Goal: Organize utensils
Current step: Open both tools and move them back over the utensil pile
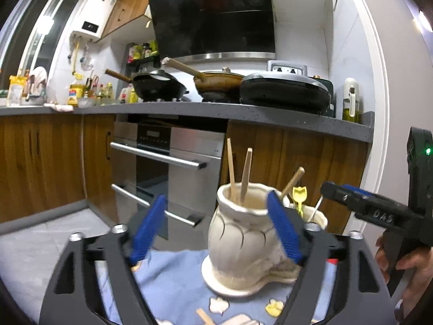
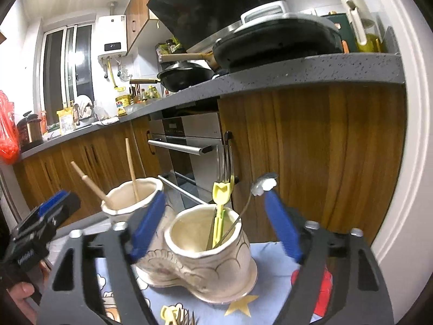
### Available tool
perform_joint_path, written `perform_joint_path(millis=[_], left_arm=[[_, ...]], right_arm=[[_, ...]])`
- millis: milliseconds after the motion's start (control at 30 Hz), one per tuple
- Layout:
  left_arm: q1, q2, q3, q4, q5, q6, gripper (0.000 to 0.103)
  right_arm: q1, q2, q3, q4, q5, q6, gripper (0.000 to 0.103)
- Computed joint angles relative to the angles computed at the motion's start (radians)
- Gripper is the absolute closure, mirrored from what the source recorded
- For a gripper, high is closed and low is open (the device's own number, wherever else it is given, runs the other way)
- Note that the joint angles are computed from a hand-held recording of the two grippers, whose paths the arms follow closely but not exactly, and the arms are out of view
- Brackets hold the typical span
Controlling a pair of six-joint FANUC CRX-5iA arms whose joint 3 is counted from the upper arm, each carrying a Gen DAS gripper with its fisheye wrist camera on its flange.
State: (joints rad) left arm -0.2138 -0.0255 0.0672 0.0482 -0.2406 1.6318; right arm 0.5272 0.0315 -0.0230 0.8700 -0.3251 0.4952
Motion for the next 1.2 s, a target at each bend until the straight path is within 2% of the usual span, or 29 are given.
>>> perform_joint_path(millis=[67,100,233,333,400,667,933,1100,1200], left_arm=[[-0.004,-0.017,0.007,-0.084,-0.047,0.098,0.01],[-0.006,-0.024,0.01,-0.116,-0.071,0.138,0.01],[-0.003,-0.051,-0.025,-0.125,-0.098,0.169,0.007],[-0.025,-0.057,0.0,-0.246,-0.166,0.26,0.006],[-0.023,-0.071,-0.016,-0.238,-0.174,0.26,0.006],[-0.024,-0.123,-0.059,-0.258,-0.208,0.312,0.006],[-0.034,-0.133,-0.068,-0.233,-0.23,0.273,0.005],[-0.054,-0.117,-0.039,-0.252,-0.276,0.246,0.005],[-0.046,-0.103,-0.026,-0.216,-0.308,0.202,0.005]], right_arm=[[-0.008,-0.025,-0.042,0.088,0.019,-0.086,0.011],[-0.011,-0.036,-0.059,0.121,0.026,-0.119,0.006],[-0.011,-0.079,-0.109,0.169,0.034,-0.177,0.005],[0.011,-0.102,-0.124,0.106,0.002,-0.128,0.005],[0.028,-0.109,-0.118,0.046,-0.026,-0.072,0.005],[0.054,-0.167,-0.187,0.02,-0.07,-0.054,0.005],[0.085,-0.185,-0.179,-0.126,-0.145,0.068,0.005],[0.102,-0.165,-0.123,-0.277,-0.207,0.238,0.005],[0.112,-0.148,-0.084,-0.36,-0.246,0.339,0.005]])
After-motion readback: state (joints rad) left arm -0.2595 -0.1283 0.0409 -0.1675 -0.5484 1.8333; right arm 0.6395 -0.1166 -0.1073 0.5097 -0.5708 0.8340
